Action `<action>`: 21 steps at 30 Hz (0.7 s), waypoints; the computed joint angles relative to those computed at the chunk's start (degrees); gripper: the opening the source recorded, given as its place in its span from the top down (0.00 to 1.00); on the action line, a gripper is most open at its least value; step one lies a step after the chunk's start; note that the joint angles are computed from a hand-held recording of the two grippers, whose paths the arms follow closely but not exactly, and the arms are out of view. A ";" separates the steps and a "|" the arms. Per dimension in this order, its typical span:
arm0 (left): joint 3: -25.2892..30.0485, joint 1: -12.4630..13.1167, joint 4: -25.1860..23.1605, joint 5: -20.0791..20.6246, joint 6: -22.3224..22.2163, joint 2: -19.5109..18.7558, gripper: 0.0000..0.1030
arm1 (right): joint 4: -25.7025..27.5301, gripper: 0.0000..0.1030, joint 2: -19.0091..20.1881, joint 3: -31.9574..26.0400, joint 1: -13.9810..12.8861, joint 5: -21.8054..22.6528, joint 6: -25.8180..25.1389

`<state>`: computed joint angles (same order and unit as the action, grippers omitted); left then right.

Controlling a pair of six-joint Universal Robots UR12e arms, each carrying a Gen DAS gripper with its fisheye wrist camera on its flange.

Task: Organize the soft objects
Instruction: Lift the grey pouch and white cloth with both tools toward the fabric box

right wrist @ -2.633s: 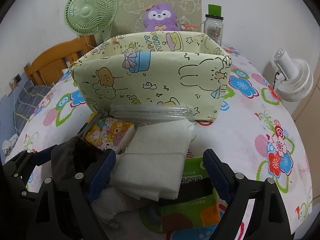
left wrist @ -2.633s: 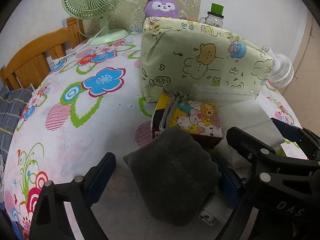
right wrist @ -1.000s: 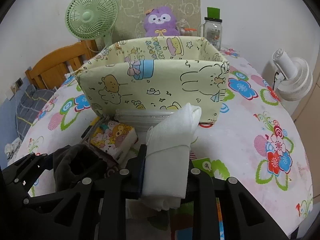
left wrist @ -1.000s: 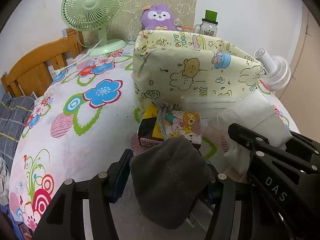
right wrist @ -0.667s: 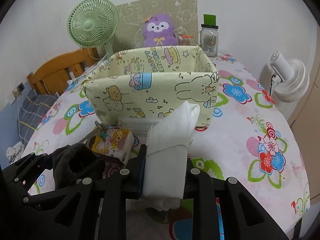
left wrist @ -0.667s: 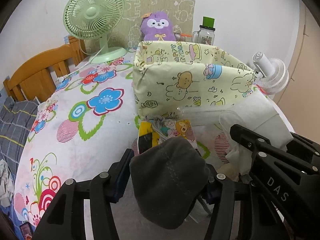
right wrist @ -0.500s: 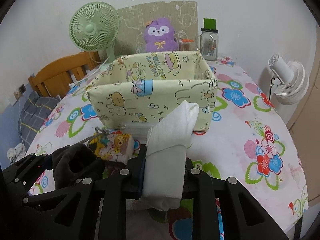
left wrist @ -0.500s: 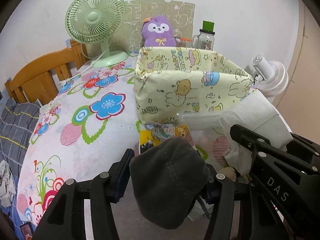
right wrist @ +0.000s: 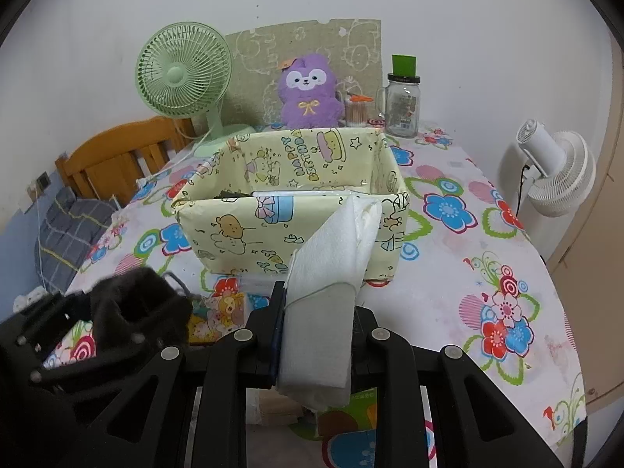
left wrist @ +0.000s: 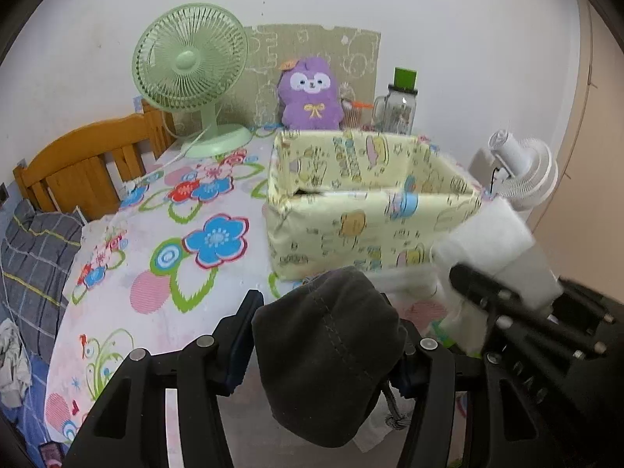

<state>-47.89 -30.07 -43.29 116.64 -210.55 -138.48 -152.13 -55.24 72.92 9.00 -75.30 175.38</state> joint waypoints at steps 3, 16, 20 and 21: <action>1.03 0.03 -0.46 0.08 0.56 -0.40 0.43 | 0.55 0.74 0.08 -0.49 -0.15 0.51 0.31; 6.26 -0.07 -1.09 0.75 2.52 -2.40 0.43 | -0.35 0.74 0.52 -2.93 -0.66 0.43 1.05; 7.94 -0.15 -1.05 0.99 3.01 -3.08 0.43 | -0.41 0.74 0.65 -3.77 -0.92 0.62 0.99; 8.28 -0.14 -0.99 1.01 3.12 -3.22 0.43 | -0.46 0.74 0.66 -3.97 -0.96 0.61 0.96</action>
<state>-39.61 -30.21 -44.29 117.65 -207.43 -141.71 -152.59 -54.58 68.96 8.04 -74.69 176.35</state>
